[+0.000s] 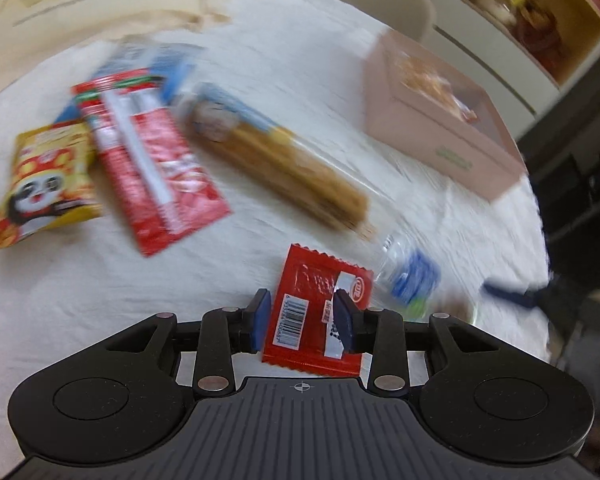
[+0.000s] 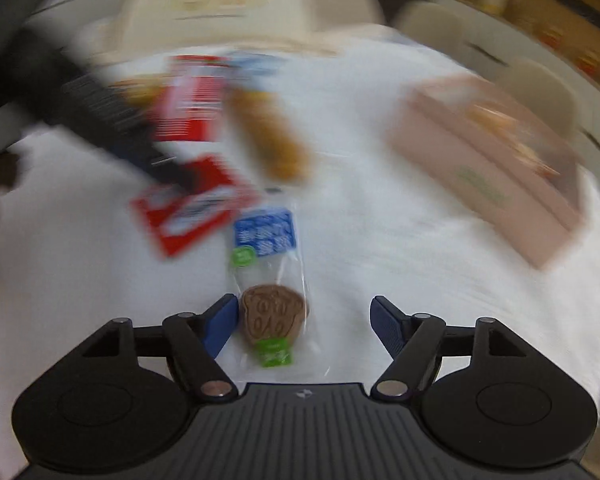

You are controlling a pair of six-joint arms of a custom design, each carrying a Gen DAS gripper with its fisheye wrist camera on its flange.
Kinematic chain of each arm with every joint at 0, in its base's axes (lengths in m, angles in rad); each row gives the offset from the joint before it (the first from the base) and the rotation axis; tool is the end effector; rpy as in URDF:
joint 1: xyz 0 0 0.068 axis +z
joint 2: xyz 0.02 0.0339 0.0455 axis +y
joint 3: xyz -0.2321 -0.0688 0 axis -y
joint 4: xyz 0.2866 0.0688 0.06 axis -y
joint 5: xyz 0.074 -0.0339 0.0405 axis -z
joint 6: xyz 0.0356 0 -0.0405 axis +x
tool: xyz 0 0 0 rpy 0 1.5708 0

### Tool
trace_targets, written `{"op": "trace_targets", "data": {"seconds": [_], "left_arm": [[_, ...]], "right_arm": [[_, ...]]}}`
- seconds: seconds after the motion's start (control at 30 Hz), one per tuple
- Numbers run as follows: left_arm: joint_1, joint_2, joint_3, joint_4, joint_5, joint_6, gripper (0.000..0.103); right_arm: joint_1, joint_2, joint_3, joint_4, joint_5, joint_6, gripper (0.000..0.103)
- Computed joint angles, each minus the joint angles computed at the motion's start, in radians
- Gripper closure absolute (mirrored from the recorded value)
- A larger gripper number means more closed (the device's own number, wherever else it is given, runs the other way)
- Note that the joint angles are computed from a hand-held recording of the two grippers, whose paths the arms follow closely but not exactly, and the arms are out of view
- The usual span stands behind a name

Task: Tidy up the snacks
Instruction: 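Lift the red candy packet with the left gripper while the right moves to the cookie packet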

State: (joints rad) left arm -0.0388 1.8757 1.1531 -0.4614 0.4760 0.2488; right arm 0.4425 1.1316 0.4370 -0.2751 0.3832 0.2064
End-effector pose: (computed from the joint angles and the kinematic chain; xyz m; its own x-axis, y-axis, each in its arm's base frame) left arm 0.3833 -0.0312 0.0925 -0.8459 0.2519 -0.4701 0.4287 0.8455 -0.3184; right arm 0.2230 0.0909 0.0980 -0.7717 -0.1553 -0.6167 -0.0489 0.9813 -0.1859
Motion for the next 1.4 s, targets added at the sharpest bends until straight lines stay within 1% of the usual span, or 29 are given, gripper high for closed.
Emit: {"op": "trace_targets", "data": {"seconds": [0.03,0.07,0.13,0.2,0.27,0.33,0.37,0.43,0.47,0.5,0.53,0.57,0.7,0.83,0.87,1.0,1.07,1.13,1.17,1.23,1.3,1.33,1.37,1.4], "left_arm": [[-0.017,-0.017,-0.023,0.007,-0.014,0.013,0.064],[-0.033,-0.033,-0.041,0.013,-0.032,0.028,0.064],[-0.071,-0.082,-0.09,0.033,-0.089,0.05,0.064],[-0.095,-0.132,-0.129,0.043,-0.117,0.059,0.064],[-0.121,-0.163,-0.141,0.009,-0.127,0.13,0.064],[-0.16,-0.181,-0.153,-0.013,-0.182,0.223,0.064],[-0.178,-0.184,-0.159,-0.022,-0.202,0.264,0.063],[-0.205,-0.198,-0.173,-0.031,-0.21,0.335,0.06],[-0.213,-0.194,-0.167,-0.043,-0.204,0.353,0.052],[-0.219,-0.185,-0.156,-0.061,-0.193,0.363,0.047],[-0.222,-0.176,-0.146,-0.071,-0.186,0.361,0.04],[-0.225,-0.168,-0.138,-0.074,-0.182,0.349,0.039],[-0.242,-0.156,-0.135,-0.041,-0.21,0.301,0.039],[-0.261,-0.125,-0.105,-0.022,-0.277,0.254,0.038],[-0.258,-0.112,-0.092,-0.026,-0.285,0.246,0.036],[-0.24,-0.074,-0.05,-0.031,-0.279,0.209,0.036],[-0.238,-0.066,-0.043,-0.029,-0.27,0.195,0.037],[-0.232,-0.072,-0.054,-0.019,-0.262,0.194,0.037],[-0.223,-0.079,-0.065,-0.012,-0.249,0.193,0.037],[-0.2,-0.09,-0.074,-0.02,-0.219,0.182,0.04],[-0.178,-0.11,-0.081,-0.038,-0.211,0.153,0.044],[-0.173,-0.121,-0.088,-0.038,-0.21,0.133,0.045],[-0.162,-0.131,-0.092,-0.042,-0.208,0.115,0.048],[-0.151,-0.141,-0.094,-0.05,-0.211,0.098,0.05]], "right_arm": [[-0.03,-0.016,-0.011,-0.007,0.016,0.014,0.031],[-0.072,-0.048,-0.029,-0.02,0.007,0.024,0.031],[-0.148,-0.119,-0.069,-0.044,-0.05,0.026,0.031],[-0.2,-0.164,-0.101,-0.047,-0.095,0.047,0.027],[-0.238,-0.21,-0.141,-0.041,-0.137,0.075,0.025],[-0.264,-0.247,-0.18,-0.015,-0.166,0.078,0.021],[-0.26,-0.275,-0.205,-0.005,-0.161,0.071,0.02],[-0.26,-0.317,-0.236,0.0,-0.159,0.058,0.018],[-0.265,-0.346,-0.257,0.001,-0.165,0.055,0.017],[-0.264,-0.341,-0.256,0.01,-0.167,0.053,0.015],[-0.271,-0.355,-0.262,0.008,-0.174,0.043,0.014],[-0.275,-0.368,-0.271,0.007,-0.178,0.037,0.011],[-0.288,-0.357,-0.271,0.015,-0.204,0.016,0.002],[-0.271,-0.371,-0.274,-0.006,-0.19,0.034,0.0],[-0.273,-0.383,-0.278,-0.012,-0.195,0.03,0.0],[-0.279,-0.408,-0.289,-0.022,-0.205,0.01,0.0],[-0.287,-0.38,-0.266,-0.031,-0.215,0.0,0.0],[-0.3,-0.338,-0.227,-0.044,-0.225,-0.012,0.004],[-0.301,-0.336,-0.22,-0.041,-0.221,-0.021,0.008],[-0.284,-0.325,-0.21,-0.009,-0.183,-0.054,0.008],[-0.256,-0.285,-0.196,0.053,-0.135,-0.104,0.008],[-0.25,-0.255,-0.183,0.08,-0.132,-0.123,0.008],[-0.245,-0.212,-0.162,0.105,-0.143,-0.137,0.012],[-0.242,-0.176,-0.142,0.116,-0.16,-0.137,0.018]]}}
